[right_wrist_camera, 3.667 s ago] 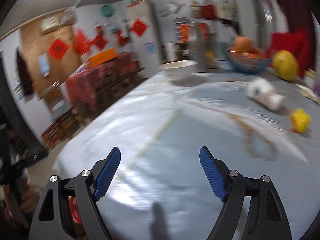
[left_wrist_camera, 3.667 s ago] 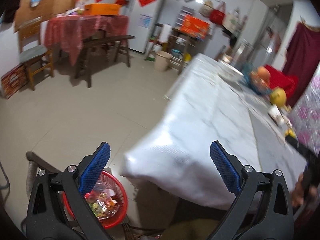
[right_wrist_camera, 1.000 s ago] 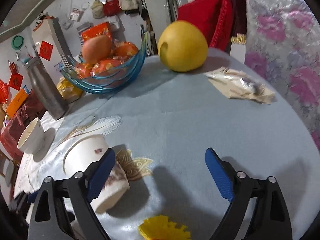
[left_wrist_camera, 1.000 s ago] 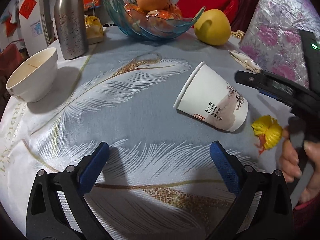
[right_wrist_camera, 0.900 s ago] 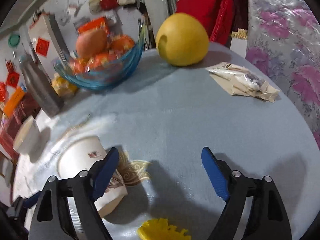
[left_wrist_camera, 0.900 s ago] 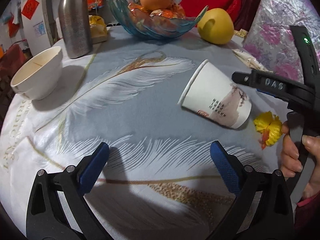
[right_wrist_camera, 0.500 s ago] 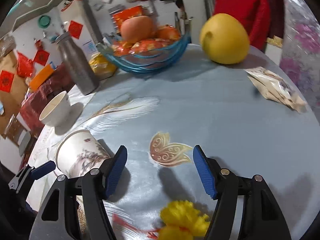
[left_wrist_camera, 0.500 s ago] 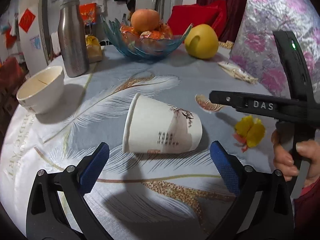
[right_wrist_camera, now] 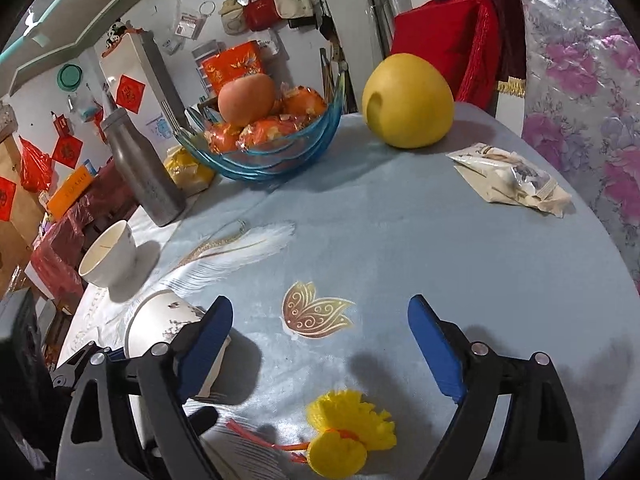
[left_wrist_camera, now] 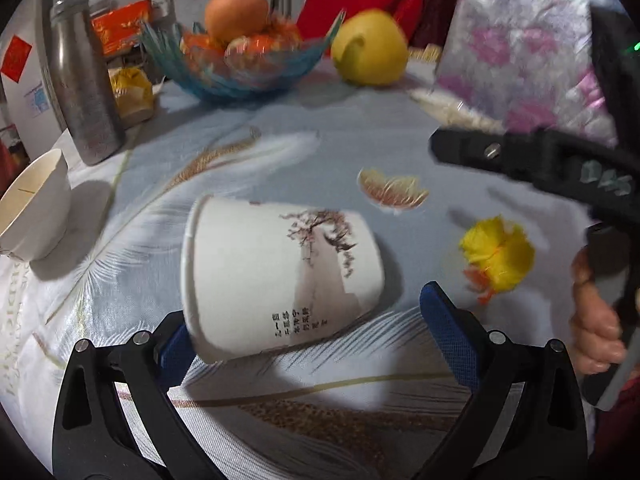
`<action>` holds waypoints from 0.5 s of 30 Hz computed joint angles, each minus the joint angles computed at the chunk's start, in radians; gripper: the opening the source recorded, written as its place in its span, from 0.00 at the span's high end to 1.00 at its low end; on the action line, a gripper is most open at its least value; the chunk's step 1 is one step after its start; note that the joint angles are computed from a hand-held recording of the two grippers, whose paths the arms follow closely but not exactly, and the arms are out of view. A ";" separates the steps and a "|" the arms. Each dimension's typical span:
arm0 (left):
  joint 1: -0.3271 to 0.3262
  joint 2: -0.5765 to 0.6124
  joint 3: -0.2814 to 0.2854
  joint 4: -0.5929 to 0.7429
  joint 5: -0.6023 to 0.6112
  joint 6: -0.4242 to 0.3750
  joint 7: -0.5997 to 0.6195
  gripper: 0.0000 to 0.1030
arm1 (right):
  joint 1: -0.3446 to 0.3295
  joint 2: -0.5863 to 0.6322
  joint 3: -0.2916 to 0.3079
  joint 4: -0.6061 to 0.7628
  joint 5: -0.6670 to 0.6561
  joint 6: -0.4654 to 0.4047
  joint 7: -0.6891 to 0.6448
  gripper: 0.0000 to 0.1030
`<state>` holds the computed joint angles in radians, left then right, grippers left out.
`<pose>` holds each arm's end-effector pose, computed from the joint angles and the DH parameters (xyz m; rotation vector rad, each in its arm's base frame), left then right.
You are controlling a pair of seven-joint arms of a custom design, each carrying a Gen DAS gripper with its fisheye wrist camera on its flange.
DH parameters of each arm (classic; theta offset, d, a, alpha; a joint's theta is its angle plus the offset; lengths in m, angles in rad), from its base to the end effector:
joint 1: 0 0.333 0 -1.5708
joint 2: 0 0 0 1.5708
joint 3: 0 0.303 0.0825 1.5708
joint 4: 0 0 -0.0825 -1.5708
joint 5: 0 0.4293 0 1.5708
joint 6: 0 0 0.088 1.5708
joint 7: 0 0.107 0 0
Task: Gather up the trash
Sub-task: 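Close the left tool around the white paper cup lying on its side, then grasp the yellow flower-shaped toy with the right tool while the left tool holds the paper cup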
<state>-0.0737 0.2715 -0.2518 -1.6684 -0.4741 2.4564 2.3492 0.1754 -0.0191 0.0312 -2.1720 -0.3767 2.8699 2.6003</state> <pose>0.6864 -0.2143 0.4807 -1.0710 2.5857 -0.9464 0.5978 0.1464 0.4443 -1.2527 2.1038 -0.4372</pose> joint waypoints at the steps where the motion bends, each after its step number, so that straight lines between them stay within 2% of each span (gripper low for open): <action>1: -0.019 0.010 0.016 0.008 0.051 0.018 -0.051 0.06 | 0.000 0.002 0.001 0.002 -0.003 -0.002 0.004 0.15; 5: -0.015 0.035 0.018 0.032 0.071 0.063 -0.133 0.06 | 0.006 0.018 0.000 0.020 -0.004 -0.021 0.001 0.15; 7: -0.002 0.059 0.010 0.064 0.053 0.048 -0.150 0.06 | 0.011 0.029 0.000 0.031 0.013 -0.030 -0.021 0.15; 9: 0.002 0.092 0.008 0.112 0.061 -0.004 -0.179 0.06 | 0.018 0.037 -0.002 0.042 0.004 -0.053 -0.029 0.15; 12: 0.011 0.092 0.000 0.114 0.060 -0.006 -0.177 0.06 | 0.024 0.030 -0.007 0.041 -0.050 -0.081 0.010 0.15; 15: 0.019 0.086 -0.008 0.108 0.047 -0.010 -0.169 0.06 | 0.020 -0.005 -0.006 -0.001 -0.049 -0.068 0.030 0.15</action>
